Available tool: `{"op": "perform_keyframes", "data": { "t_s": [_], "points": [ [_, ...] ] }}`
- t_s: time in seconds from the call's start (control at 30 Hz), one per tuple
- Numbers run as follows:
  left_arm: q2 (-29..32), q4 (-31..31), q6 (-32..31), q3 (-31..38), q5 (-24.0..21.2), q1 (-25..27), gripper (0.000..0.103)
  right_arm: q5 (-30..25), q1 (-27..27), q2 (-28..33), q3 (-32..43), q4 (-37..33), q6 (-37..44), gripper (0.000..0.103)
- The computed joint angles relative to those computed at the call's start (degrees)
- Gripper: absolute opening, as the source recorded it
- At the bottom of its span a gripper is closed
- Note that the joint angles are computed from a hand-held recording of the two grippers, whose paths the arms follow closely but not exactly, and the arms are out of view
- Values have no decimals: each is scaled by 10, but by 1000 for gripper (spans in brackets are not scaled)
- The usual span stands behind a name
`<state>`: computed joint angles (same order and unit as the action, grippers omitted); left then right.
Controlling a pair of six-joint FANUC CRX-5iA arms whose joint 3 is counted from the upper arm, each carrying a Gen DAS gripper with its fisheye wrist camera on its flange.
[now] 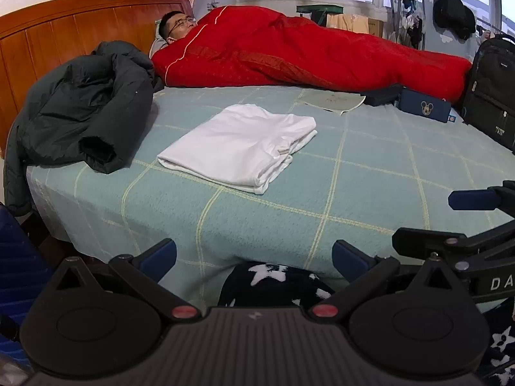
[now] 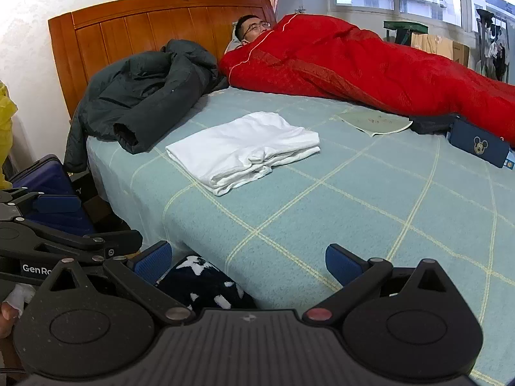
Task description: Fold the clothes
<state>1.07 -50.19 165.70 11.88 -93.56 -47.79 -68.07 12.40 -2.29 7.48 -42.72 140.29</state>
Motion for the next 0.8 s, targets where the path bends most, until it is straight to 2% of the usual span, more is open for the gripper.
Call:
{"op": "perform_keyframes", "data": {
  "t_s": [0.8],
  "points": [
    [-2,1,-1,-3,-2,-1,102,-6,-5,-1,-2,-8,4,103]
  ]
}}
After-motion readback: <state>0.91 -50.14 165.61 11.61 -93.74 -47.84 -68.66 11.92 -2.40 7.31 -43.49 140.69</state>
